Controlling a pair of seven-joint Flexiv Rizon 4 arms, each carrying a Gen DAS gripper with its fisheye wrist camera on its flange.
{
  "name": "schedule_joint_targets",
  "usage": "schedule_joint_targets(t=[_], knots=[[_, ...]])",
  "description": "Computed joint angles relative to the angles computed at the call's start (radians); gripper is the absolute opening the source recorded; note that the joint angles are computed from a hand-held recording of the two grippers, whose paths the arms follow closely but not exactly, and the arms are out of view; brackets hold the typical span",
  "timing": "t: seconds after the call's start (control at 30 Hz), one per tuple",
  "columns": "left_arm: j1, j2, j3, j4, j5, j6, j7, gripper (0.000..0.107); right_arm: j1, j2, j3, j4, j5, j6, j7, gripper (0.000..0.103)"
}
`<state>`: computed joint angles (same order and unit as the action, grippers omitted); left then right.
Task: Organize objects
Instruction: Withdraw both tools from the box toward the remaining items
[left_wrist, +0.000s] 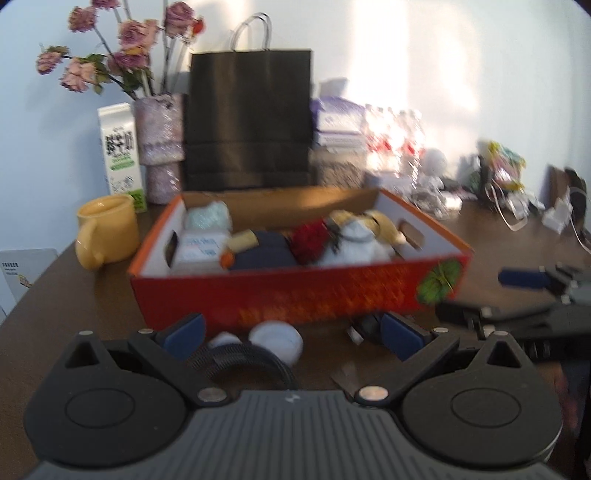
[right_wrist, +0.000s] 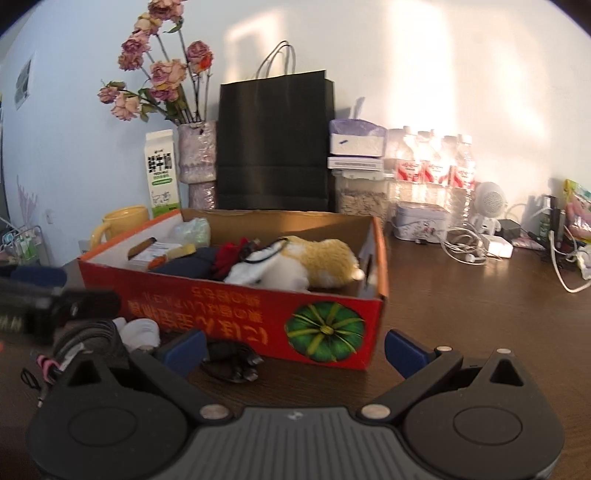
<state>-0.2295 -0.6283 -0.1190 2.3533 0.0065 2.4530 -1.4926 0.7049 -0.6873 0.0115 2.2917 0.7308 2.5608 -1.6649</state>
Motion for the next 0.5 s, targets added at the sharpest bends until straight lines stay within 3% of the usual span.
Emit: schedule_joint_targets(t=[0.33, 0.43, 0.5], knots=[[-0.073, -0.01, -0.009, 0.027, -0.016, -0.041, 0.06, 0.1, -0.023, -0.023, 0.018, 0.034, -0.002, 0.057, 0.048, 0.103], [-0.055, -0.008, -0.029, 0.02, 0.002, -0.078, 0.047, 0.084, -0.028, -0.03, 0.025, 0.043, -0.006, 0.08, 0.06, 0.103], [-0.042, -0.007, -0.041, 0.013, 0.013, -0.107, 0.032, 0.068, -0.032, -0.033, 0.027, 0.045, -0.006, 0.088, 0.071, 0.103]])
